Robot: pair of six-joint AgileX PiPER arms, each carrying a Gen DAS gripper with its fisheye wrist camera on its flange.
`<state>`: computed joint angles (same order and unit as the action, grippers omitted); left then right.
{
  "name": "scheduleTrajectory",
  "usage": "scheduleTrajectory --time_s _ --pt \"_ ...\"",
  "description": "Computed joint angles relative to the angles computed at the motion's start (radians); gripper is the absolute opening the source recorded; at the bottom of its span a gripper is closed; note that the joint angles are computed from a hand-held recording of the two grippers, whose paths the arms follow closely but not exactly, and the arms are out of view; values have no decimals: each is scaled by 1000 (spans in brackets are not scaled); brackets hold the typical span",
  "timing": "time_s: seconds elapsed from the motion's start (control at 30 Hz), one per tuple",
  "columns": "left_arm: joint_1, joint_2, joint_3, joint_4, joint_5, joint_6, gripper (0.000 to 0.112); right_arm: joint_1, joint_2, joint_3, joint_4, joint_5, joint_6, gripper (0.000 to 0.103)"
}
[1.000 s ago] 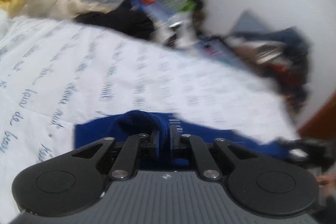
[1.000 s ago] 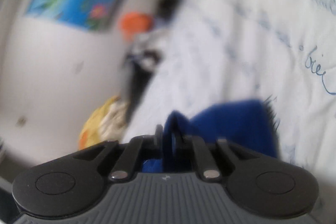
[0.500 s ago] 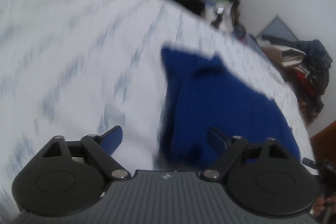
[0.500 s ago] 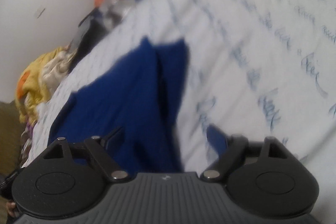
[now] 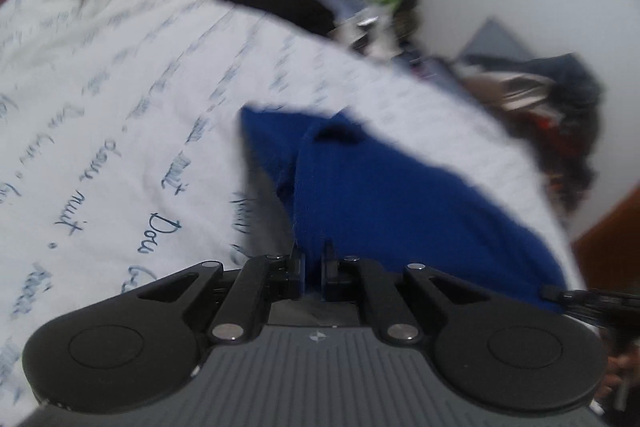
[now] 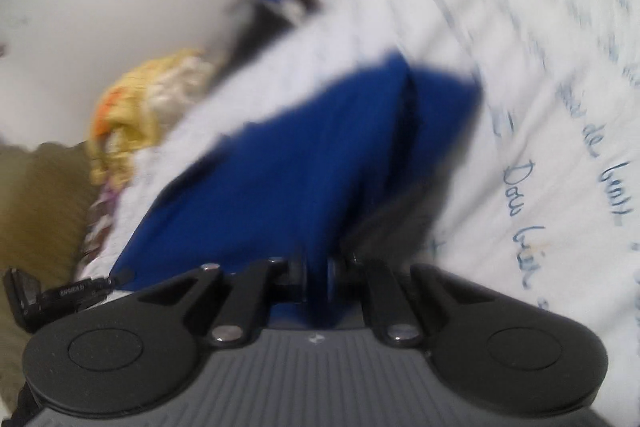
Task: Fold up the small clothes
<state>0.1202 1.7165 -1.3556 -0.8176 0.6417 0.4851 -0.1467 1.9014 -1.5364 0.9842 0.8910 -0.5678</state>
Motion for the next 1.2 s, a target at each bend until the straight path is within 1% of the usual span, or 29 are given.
scheduleTrajectory --time_s 0.03,0.13,0.17,0.2,0.23,0.27,0.3,0.33,0.37,0.43,0.47,0.5,0.53,0.57,0.6,0.63,0.67,0.7,0.73,0.77,0.8,0.87,0.93,0.97,1.03,1.07,1.13,1.17,1.2 --pt "27 -65 54 -39 38 62 7 -23 -47 50 29 33 -46 8" --pt "67 -242 228 -32 100 135 7 -96 -182 211 60 144 -142 8" --pt "81 -283 297 -19 103 164 9 -113 -223 269 40 165 -165 8" --pt "86 -317 365 22 92 178 15 -110 -265 324 -15 145 -166 13" --pt "74 -326 422 67 46 180 19 -90 -304 371 -84 97 -131 15" --pt "61 -341 471 134 -19 143 18 -78 -323 408 -137 62 -101 26" --pt "48 -350 497 201 -78 87 24 -74 -326 422 -171 44 -79 35" --pt "39 -350 498 234 -121 63 26 -76 -320 412 -190 33 -54 37" --pt "20 -353 485 263 -159 31 33 -75 -318 392 -196 9 -23 38" --pt "-67 -351 433 412 -271 -126 62 -77 -304 336 -126 -44 -40 39" --pt "-125 -334 416 512 -364 -222 85 -73 -279 297 -64 -66 -79 43" --pt "-177 -299 398 612 -461 -300 97 -56 -240 245 -19 -89 -105 48" --pt "-216 -249 361 712 -518 -369 95 -27 -188 178 -14 -124 -91 49" --pt "-254 -174 298 812 -535 -425 88 3 -124 89 -48 -139 -40 49" --pt "-289 -86 212 912 -513 -459 80 34 -55 -11 -122 -146 38 49" --pt "-322 -8 135 1012 -470 -510 75 71 16 -111 -216 -160 130 49" --pt "-356 79 40 1112 -405 -567 65 99 87 -211 -307 -152 215 49" --pt "-389 172 -59 1212 -333 -634 55 125 158 -311 -379 -128 277 46" --pt "-418 250 -143 1307 -263 -719 50 155 228 -403 -449 -102 319 41" --pt "-428 313 -200 1362 -227 -766 30 188 285 -483 -549 -81 369 17" --pt "-425 353 -246 1377 -221 -782 13 208 328 -534 -625 -60 398 0" --pt "-384 391 -316 1287 -223 -769 13 223 330 -545 -657 -90 415 0" --pt "-340 408 -372 1173 -223 -723 11 199 257 -426 -592 -186 366 0" --pt "-334 420 -398 1176 -190 -733 12 187 230 -371 -606 -231 380 0" --pt "-317 419 -365 1214 -197 -808 15 174 259 -337 -676 -276 424 0" --pt "-312 388 -305 1277 -237 -895 28 168 245 -294 -651 -321 412 1" --pt "-313 316 -205 1380 -296 -1035 32 156 215 -240 -581 -335 397 3" --pt "-314 267 -143 1428 -353 -1097 34 161 176 -190 -564 -373 391 5" --pt "-315 224 -89 1443 -417 -1122 43 171 127 -120 -512 -443 345 6"
